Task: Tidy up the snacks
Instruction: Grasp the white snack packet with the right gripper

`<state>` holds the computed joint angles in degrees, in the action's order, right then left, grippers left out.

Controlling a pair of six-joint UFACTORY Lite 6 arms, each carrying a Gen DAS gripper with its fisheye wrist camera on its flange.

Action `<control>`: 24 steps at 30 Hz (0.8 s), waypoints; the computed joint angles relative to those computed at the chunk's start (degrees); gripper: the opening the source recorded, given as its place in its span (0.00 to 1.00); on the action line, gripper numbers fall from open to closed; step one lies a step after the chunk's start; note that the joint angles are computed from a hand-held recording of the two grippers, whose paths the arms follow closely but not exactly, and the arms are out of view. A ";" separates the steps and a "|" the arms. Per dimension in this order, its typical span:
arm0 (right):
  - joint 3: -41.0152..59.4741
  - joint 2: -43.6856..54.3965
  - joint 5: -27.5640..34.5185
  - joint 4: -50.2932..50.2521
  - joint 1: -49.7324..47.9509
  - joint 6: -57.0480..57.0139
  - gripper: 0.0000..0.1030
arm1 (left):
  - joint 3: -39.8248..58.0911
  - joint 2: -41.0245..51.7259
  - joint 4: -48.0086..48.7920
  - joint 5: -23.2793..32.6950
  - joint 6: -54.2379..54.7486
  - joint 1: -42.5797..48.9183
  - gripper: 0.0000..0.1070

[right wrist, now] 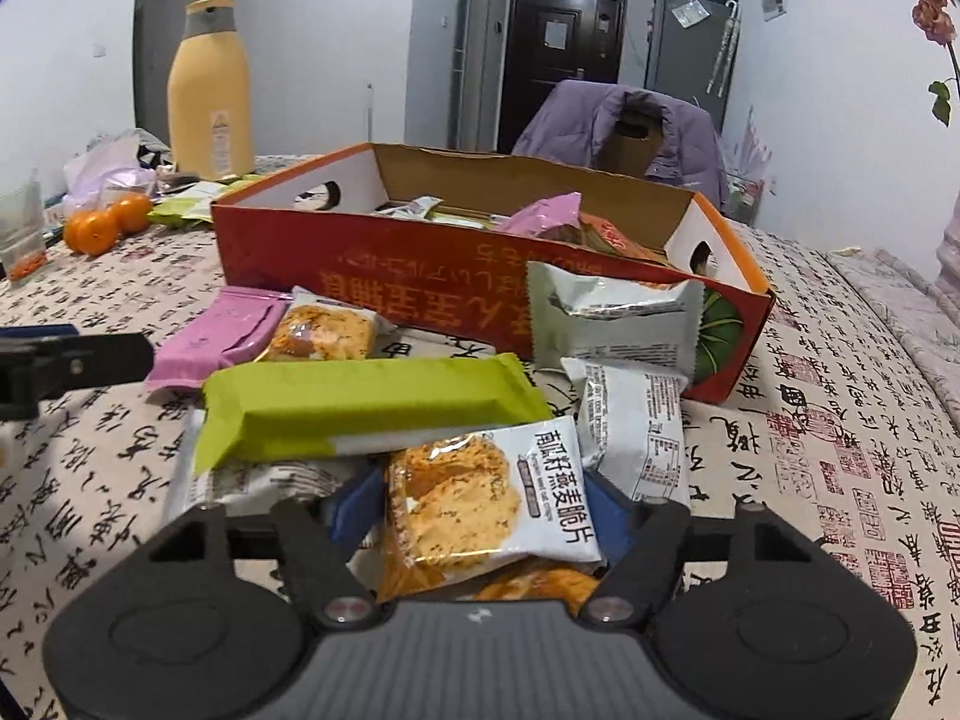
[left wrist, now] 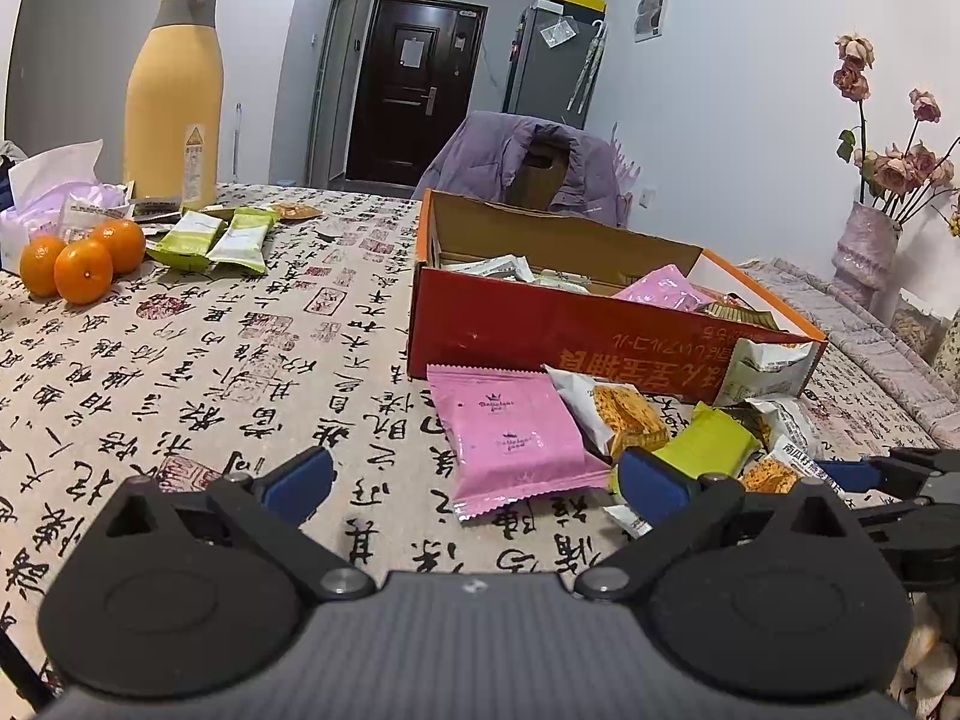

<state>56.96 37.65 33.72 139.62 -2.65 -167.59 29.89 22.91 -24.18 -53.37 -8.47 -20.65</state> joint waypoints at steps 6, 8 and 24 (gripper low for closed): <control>-4.85 -1.61 6.09 2.84 -0.90 -4.65 0.46 | -0.06 -0.05 -0.38 -0.06 -0.03 -0.26 0.96; -6.46 -2.53 8.63 3.15 -1.86 -5.09 0.40 | 0.03 0.02 -0.44 0.09 -0.05 -0.26 0.96; -13.39 -4.73 23.78 4.68 -8.30 -4.03 0.13 | 1.00 0.36 -3.21 1.39 2.16 -1.10 0.96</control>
<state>43.56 32.92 57.49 144.29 -10.95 -171.62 30.89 23.27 -27.39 -51.98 -6.31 -21.74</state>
